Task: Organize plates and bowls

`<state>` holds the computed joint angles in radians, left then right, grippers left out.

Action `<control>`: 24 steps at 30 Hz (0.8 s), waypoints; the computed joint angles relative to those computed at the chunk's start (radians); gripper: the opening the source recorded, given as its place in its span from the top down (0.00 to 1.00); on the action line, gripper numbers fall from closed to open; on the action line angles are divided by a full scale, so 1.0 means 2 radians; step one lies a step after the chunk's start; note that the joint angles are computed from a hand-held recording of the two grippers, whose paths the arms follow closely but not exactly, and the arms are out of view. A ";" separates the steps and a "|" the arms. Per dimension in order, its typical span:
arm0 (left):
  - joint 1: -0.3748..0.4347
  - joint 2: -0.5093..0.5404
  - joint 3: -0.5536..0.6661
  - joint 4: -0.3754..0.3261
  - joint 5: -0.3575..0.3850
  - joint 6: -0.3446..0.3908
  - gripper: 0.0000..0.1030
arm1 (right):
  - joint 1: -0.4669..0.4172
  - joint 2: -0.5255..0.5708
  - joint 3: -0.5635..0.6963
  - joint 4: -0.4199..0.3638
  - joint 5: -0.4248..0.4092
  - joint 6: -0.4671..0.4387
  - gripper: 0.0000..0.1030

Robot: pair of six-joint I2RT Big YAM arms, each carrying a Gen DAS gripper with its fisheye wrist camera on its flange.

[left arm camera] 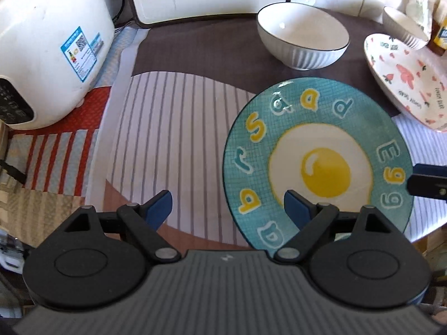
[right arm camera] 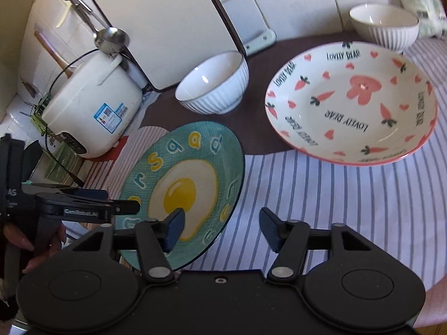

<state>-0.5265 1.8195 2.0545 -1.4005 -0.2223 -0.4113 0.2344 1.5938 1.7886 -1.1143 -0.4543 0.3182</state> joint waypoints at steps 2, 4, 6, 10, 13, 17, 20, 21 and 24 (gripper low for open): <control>-0.001 -0.001 -0.002 0.005 0.004 0.006 0.19 | -0.001 0.004 0.002 -0.002 -0.009 -0.003 0.57; -0.001 0.003 0.002 0.002 0.007 0.005 0.26 | -0.001 0.011 0.013 -0.020 -0.010 -0.025 0.77; -0.001 0.012 0.013 -0.016 0.010 -0.003 0.48 | -0.002 0.013 0.016 -0.025 -0.010 -0.037 0.84; 0.003 0.005 0.002 -0.002 0.040 -0.021 0.72 | -0.003 0.018 0.023 -0.035 -0.011 -0.044 0.85; 0.002 0.007 0.006 -0.005 0.035 -0.039 0.75 | -0.003 0.018 0.024 -0.036 -0.010 -0.049 0.85; 0.001 0.005 0.003 -0.003 0.031 -0.060 0.76 | -0.005 0.019 0.023 -0.035 -0.016 -0.046 0.85; 0.001 0.008 0.008 -0.007 0.029 -0.063 0.76 | -0.005 0.025 0.034 -0.047 -0.017 -0.046 0.85; 0.001 0.008 0.008 -0.008 0.030 -0.064 0.76 | -0.005 0.028 0.038 -0.052 -0.018 -0.046 0.85; 0.002 0.009 0.008 -0.007 0.032 -0.063 0.74 | -0.007 0.034 0.045 -0.059 -0.026 -0.037 0.85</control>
